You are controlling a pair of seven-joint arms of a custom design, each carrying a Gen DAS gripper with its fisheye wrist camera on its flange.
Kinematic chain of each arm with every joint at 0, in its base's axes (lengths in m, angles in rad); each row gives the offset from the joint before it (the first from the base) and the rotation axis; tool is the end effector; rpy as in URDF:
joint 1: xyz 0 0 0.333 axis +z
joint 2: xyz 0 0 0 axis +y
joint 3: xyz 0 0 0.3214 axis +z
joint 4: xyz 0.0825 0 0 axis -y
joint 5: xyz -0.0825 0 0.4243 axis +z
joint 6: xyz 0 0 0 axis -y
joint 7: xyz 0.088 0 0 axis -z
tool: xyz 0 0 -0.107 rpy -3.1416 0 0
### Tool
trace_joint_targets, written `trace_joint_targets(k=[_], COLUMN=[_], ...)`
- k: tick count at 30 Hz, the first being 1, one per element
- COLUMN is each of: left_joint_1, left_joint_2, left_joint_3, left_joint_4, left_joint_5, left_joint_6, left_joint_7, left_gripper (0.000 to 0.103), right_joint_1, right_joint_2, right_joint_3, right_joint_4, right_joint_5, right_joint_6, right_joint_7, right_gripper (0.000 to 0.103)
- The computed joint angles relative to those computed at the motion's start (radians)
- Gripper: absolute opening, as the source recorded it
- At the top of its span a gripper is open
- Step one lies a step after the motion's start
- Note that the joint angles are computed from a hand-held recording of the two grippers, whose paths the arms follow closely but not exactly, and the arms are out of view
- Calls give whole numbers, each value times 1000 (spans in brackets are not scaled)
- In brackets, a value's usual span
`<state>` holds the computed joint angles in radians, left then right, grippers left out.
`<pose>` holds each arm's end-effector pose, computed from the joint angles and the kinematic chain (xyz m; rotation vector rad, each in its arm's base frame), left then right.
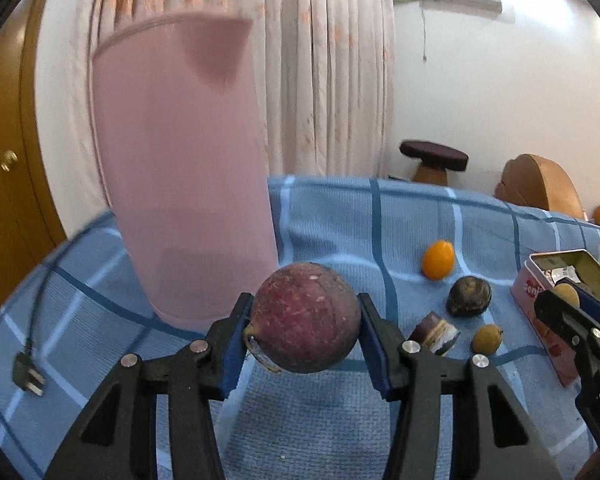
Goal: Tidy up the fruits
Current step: 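Grasp the purple-red fruit with the left gripper while the right gripper grasps the tan fruit, then carry the purple-red fruit in the left gripper while the right gripper carries the tan fruit over the tin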
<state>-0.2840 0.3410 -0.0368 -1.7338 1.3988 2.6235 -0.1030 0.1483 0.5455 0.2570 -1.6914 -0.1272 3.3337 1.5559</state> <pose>0.6750 -0.2460 0.4136 -1.7370 1.3348 -0.7603 0.7034 0.2761 0.4087 -1.7683 1.1196 -0.6788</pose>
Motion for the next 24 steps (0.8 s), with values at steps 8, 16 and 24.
trace_joint_targets(k=[8,16,24], left_joint_1=[-13,-38,-74], left_joint_2=[16,21,63], left_joint_3=[-6,-18,-19], left_joint_4=[20,27,84], left_joint_5=[67,83,66], left_joint_6=[14,-4,-9], left_joint_7=[-90,-107,-90], left_gripper=[53,53,53], right_joint_1=[-178,-210,-328], right_joint_2=[15,-16,-18], right_joint_3=[186,171,250], right_joint_4=[-14,-57,-84], right_joint_5=[-57,-74,-145], right_joint_6=[-8,15,29], right_joint_7=[2,23,69], right_gripper=[28,28,28])
